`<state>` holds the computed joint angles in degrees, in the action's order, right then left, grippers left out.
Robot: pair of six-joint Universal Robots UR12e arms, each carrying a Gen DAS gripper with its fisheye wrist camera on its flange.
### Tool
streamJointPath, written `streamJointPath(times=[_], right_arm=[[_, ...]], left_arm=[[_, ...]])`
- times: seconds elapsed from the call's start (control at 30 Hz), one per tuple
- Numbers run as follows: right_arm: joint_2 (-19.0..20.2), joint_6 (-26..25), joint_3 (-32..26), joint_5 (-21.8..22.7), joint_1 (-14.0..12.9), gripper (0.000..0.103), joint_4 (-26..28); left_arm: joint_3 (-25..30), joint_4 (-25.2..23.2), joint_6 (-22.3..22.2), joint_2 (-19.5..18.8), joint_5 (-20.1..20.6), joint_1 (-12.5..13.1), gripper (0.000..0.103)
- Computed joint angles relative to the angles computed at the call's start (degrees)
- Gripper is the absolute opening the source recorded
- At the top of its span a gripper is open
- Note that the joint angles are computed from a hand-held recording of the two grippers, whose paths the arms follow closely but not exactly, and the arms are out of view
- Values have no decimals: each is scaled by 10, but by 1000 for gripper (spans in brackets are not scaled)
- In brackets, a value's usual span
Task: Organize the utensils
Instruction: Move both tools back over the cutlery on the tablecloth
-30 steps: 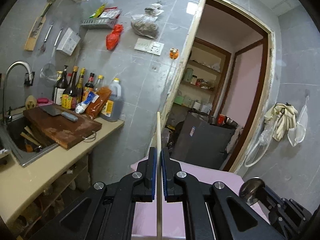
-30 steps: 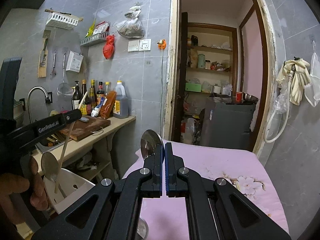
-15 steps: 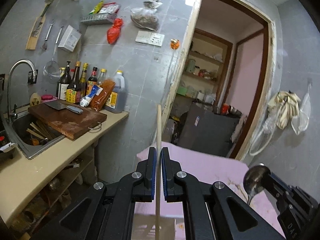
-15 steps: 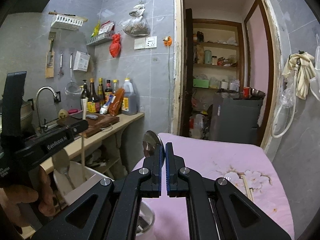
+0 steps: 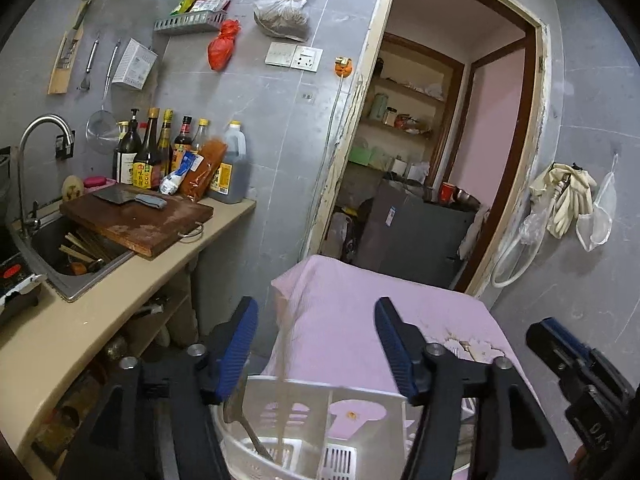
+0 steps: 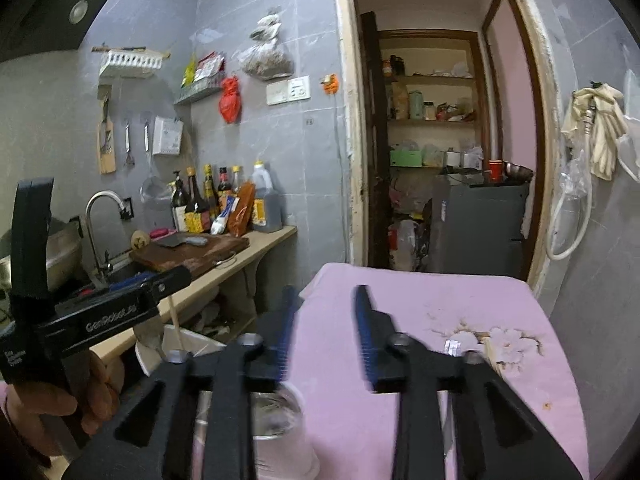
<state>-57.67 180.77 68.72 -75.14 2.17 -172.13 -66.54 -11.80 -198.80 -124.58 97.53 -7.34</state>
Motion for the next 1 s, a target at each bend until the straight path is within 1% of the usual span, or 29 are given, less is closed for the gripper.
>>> streamJointPath(times=[0.03,0.07,0.1,0.13,0.23,0.27,0.33,0.37,0.43,0.53,0.77,1.0], right_arm=[[-2,6,2,-1,-3,44,-3],[-5,10,4,-3,-6,49,-6],[-8,15,6,-8,-11,52,-9],[-10,18,7,-13,-15,58,-11],[-15,24,9,-27,-27,69,-19],[-16,25,7,-32,-31,77,-20],[-19,26,11,-38,-43,87,-32],[-20,25,11,-39,-47,91,-36],[-23,17,14,-45,-59,95,-42],[-24,4,15,-45,-79,99,-43],[-18,-15,10,-29,-117,99,-23],[3,-30,-2,15,-150,99,15]], left_arm=[[5,-3,5,0,6,-3,69],[8,-4,12,-1,10,-6,72],[13,-6,21,-2,14,-9,78],[20,-11,30,-4,19,-12,85],[46,-21,46,-13,37,-28,97],[52,-19,48,-16,41,-32,99],[67,-8,52,-25,49,-43,102],[78,-4,54,-31,55,-51,103],[97,-4,57,-43,60,-62,103],[126,-16,57,-60,64,-77,103],[201,-54,47,-109,82,-111,103],[262,-106,20,-156,115,-131,103]])
